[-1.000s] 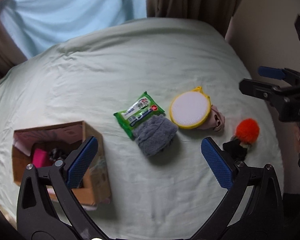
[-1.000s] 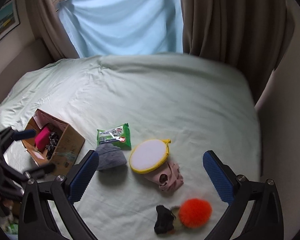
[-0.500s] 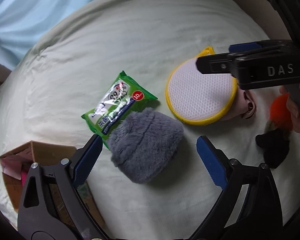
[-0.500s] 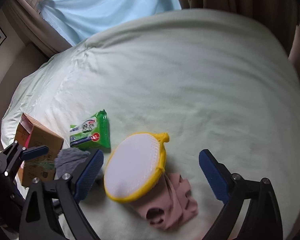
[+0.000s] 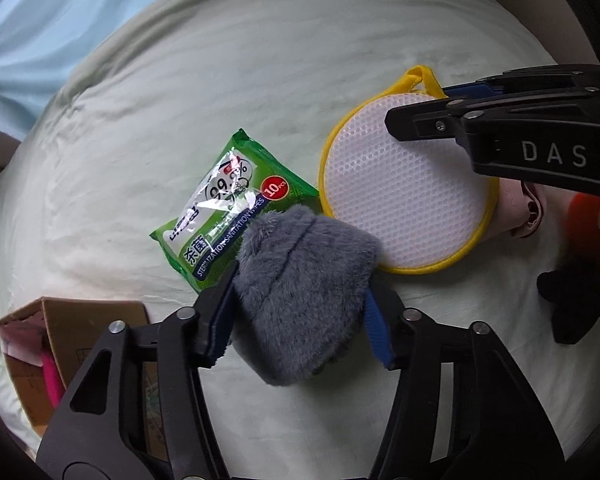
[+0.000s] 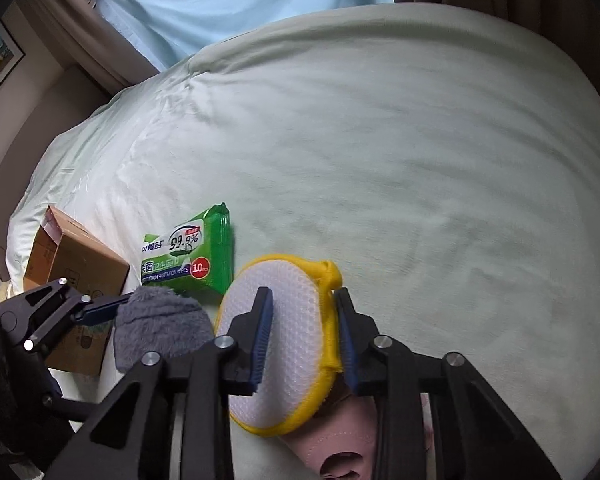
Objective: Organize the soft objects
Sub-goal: 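Grasp the grey sock with the left tool while the right tool grasps the yellow-rimmed sponge, then carry the grey sock and yellow-rimmed sponge over the box with both tools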
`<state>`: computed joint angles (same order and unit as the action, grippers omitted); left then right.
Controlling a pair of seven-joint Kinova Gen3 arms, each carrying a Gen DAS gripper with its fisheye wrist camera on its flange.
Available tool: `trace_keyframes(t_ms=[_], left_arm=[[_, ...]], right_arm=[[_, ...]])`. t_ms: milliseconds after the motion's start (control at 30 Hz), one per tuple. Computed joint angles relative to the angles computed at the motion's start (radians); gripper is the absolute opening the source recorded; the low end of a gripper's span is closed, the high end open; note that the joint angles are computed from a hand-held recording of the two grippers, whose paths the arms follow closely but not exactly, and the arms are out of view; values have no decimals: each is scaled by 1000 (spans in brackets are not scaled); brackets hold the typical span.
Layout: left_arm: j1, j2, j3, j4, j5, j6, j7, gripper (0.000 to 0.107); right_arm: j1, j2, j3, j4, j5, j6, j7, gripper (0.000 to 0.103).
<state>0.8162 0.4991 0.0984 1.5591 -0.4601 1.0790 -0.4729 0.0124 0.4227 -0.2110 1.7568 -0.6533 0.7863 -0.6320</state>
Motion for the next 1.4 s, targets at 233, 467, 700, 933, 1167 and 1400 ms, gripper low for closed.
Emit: trace_keyframes(t_ms=[233, 467, 700, 933, 1167, 1400], left_arm=[[3, -38, 3, 25, -1, 0, 27, 40], [4, -85, 19, 29, -19, 28, 49, 39], [33, -135, 44, -21, -51, 118, 82, 39], [66, -222, 81, -94, -108, 245, 135, 39], [84, -342, 149, -125, -169, 370, 207, 39], [50, -516, 251, -116, -186, 527, 228, 39]], right_arm=[[16, -34, -1, 21, -43, 5, 15, 17], [26, -77, 21, 24, -84, 35, 0, 15], [31, -162, 58, 27, -111, 90, -11, 14], [19, -295, 119, 7, -127, 178, -61, 14], [-43, -458, 175, -27, -102, 232, -180, 14], [-78, -612, 150, -63, -54, 269, -426, 14]])
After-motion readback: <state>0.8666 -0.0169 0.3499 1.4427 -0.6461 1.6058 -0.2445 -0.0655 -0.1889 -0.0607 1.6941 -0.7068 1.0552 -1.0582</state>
